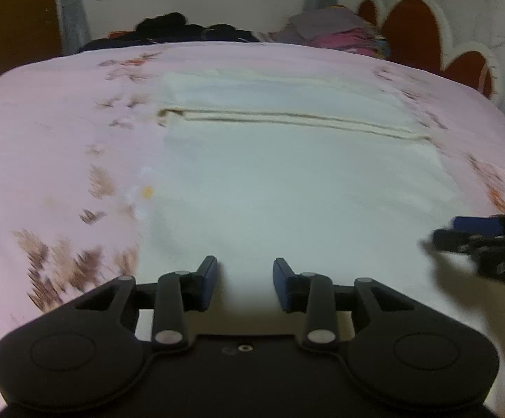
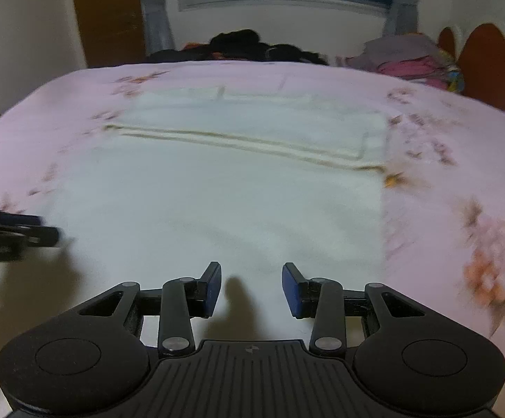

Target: Fold small clothes

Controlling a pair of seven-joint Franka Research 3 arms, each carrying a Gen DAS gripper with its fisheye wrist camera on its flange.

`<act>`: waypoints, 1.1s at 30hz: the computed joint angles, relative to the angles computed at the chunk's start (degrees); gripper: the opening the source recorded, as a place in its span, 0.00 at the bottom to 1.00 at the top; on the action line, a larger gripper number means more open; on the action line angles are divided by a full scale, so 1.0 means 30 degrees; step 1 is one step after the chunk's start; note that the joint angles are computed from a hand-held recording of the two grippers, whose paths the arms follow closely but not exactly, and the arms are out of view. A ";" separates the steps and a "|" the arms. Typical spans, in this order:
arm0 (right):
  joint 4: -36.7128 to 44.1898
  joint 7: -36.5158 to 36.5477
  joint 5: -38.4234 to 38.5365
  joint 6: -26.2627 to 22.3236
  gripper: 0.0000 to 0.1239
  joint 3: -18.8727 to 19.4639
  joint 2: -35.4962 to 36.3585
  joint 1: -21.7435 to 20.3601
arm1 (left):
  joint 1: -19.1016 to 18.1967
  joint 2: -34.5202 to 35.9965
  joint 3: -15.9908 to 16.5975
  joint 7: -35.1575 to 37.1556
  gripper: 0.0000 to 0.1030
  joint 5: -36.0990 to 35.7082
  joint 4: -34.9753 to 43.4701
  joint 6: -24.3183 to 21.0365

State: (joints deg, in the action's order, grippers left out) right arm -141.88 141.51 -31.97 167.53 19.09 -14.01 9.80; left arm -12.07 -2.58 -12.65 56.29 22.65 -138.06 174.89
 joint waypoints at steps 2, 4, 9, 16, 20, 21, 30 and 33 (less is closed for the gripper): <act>-0.0137 0.0474 -0.0002 -0.0367 0.31 0.0467 -0.0241 0.0281 | -0.0697 -0.0305 0.0286 0.2182 0.34 -0.2256 -0.0748 0.0492; -0.0262 0.0736 0.0240 -0.0941 0.31 0.0753 -0.0422 0.0773 | -0.1371 -0.0695 0.0643 0.4028 0.34 -0.4131 -0.1578 0.0911; -0.0713 0.2302 -0.0662 -0.3172 0.31 0.1373 -0.1257 0.1236 | -0.1302 -0.2005 0.0932 0.4651 0.37 -0.3824 -0.3438 0.1478; -0.1697 0.3844 0.0155 -0.5608 0.31 0.1315 -0.3291 0.2012 | -0.3578 -0.3638 0.3272 0.6651 0.36 -0.5878 -0.5107 0.1527; -0.1824 0.4424 0.0244 -0.6690 0.31 0.1858 -0.3676 0.2333 | -0.4244 -0.4162 0.3707 0.7054 0.40 -0.6716 -0.5357 0.1141; -0.1893 0.4706 0.0304 -0.6882 0.31 0.1912 -0.3858 0.2421 | -0.4146 -0.4242 0.3616 0.7086 0.40 -0.6759 -0.5363 0.1038; -0.2339 0.6125 0.0881 -0.8346 0.31 0.2284 -0.5393 0.2959 | -0.4903 -0.5733 0.4415 0.7798 0.60 -0.7701 -0.6491 0.1531; -0.2322 0.6288 0.0901 -0.8774 0.31 0.2486 -0.5725 0.3051 | -0.5137 -0.6076 0.4741 0.7807 0.61 -0.7577 -0.6731 0.1432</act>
